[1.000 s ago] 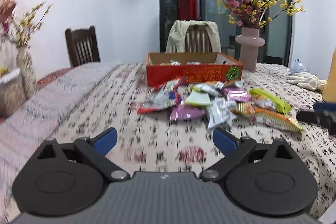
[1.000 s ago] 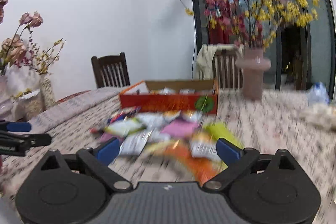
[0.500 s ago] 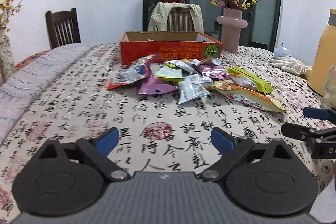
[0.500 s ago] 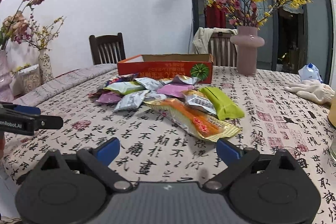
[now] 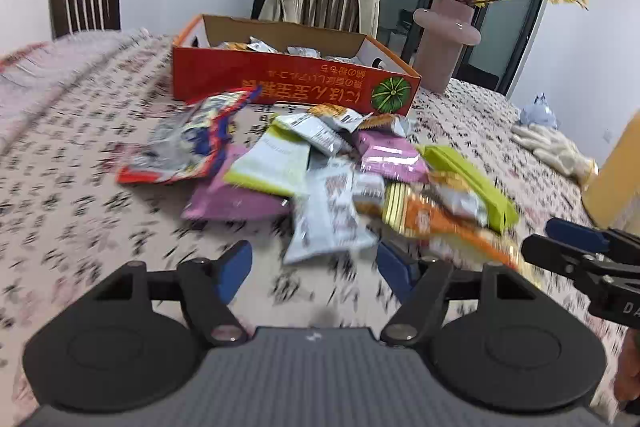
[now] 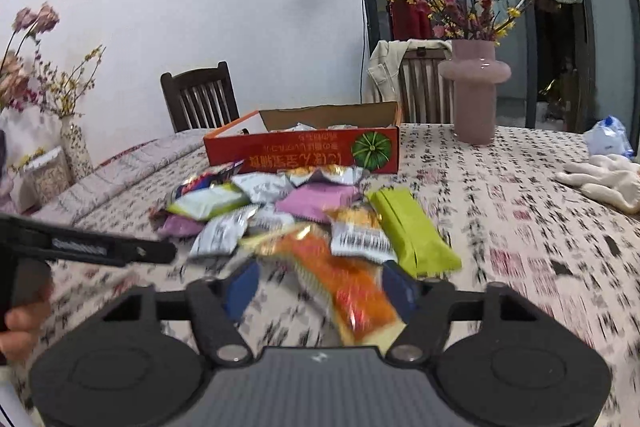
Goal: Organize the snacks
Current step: 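Grasp a white packet with the left tool while the right tool grasps a gold-and-white packet, then carry both packets into the orange box and open both tools to release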
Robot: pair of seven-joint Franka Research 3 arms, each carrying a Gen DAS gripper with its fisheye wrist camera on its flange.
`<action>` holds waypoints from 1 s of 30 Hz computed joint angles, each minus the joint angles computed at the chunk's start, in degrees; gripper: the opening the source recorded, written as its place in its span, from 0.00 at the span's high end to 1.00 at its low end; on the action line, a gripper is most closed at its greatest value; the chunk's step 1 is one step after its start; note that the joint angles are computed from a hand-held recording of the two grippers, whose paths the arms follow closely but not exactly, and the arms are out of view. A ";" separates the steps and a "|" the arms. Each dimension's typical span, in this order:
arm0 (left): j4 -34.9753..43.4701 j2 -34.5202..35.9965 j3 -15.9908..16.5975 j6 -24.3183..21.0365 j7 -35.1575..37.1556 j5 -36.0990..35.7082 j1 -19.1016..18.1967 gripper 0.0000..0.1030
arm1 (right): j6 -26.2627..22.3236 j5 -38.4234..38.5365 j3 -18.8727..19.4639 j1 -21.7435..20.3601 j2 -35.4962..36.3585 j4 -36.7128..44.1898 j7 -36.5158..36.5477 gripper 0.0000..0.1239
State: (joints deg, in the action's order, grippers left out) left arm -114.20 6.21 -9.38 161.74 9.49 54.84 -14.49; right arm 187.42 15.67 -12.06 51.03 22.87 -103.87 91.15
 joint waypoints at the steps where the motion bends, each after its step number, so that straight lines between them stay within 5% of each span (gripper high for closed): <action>1: 1.37 1.38 -0.18 0.35 2.08 -2.22 0.43 0.31 | -1.77 -0.24 2.36 -2.74 1.09 2.57 -0.53 0.52; 10: 8.19 8.83 0.17 1.88 17.17 -17.01 1.28 0.38 | -15.87 -4.91 11.82 -14.71 14.41 25.28 0.60 0.56; 14: 9.62 10.25 1.18 2.23 20.04 -19.48 0.21 0.55 | -20.62 -6.57 12.84 -16.06 20.02 33.71 2.27 0.60; 18: 9.88 10.58 2.22 2.79 21.11 -20.23 -0.78 0.60 | -23.04 -7.38 13.77 -16.95 22.28 37.07 3.11 0.60; 23: 7.42 8.35 2.75 3.96 20.63 -19.95 -1.54 0.60 | -22.25 -7.48 14.40 -17.52 21.53 35.33 3.79 0.68; 30: 0.93 0.32 4.08 3.75 7.17 -5.61 -3.48 0.60 | -14.07 -8.06 13.51 -16.01 14.41 23.96 4.52 0.70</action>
State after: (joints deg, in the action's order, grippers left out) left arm -113.26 6.53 -5.30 165.48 16.66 49.23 -17.97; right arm 173.35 7.61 1.46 35.02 37.29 -79.91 95.67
